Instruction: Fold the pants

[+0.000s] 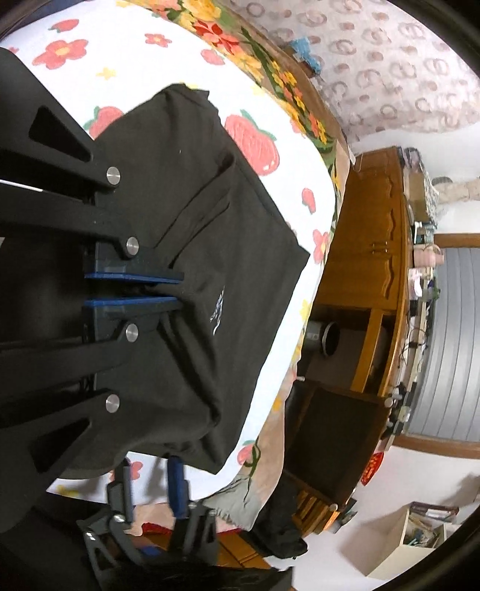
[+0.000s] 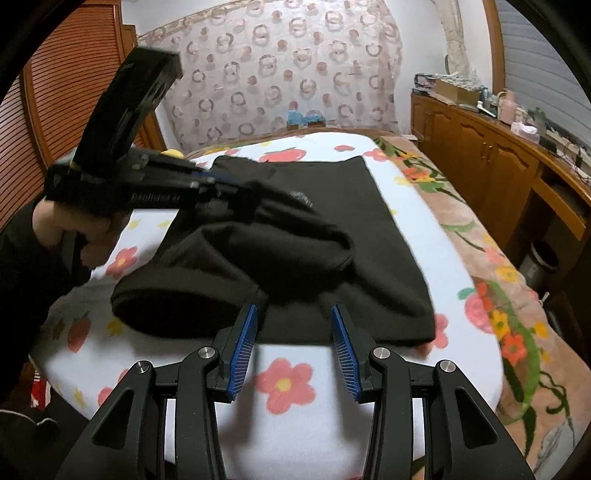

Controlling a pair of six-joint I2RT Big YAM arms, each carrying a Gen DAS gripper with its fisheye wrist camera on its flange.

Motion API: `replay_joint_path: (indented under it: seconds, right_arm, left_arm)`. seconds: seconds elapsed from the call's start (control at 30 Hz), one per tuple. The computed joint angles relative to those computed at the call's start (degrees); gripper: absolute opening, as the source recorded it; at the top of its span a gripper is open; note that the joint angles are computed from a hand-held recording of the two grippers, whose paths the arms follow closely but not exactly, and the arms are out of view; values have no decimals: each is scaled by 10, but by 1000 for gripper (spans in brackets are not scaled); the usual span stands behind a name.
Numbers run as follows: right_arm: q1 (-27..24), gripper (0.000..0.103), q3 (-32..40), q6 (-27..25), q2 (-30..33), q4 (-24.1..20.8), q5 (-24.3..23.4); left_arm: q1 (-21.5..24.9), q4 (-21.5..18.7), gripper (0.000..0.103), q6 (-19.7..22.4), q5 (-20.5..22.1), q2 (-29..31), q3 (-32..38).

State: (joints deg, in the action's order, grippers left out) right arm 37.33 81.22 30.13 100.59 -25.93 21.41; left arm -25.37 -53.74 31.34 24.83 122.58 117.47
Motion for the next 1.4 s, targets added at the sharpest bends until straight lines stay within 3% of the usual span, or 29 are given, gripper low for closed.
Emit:
replay_joint_path:
  seconds: [0.43,0.5,0.6,0.8,1.1,1.23,1.4]
  right_arm:
    - [-11,42,-5,-53,7,55,-46]
    - [-14,14,-15,-62,5,68,-53]
    - [-16,5,-35,-72,-5,90,-52]
    - [-13,4,-79,-106,-43,129,-16]
    - [-19,4,-160,-95,-94,185,11]
    - [-12,4,-178,-83,-100,201,28]
    - [1,4,-168,-62,-83,184,31]
  left_arm:
    - [1,35,7,-45,-29,-16,-24]
    - [2,54,6,-63,-34,-23,-34]
    - [2,67,6,-84,-40,-26,-33]
    - [-3,91,6,-127,-68,-28,-16]
    - [-13,112,6,-163,-121,-20,25]
    - [-18,94,6,-169,-139,8,79]
    - [-27,50,6,-169,-144,56,155]
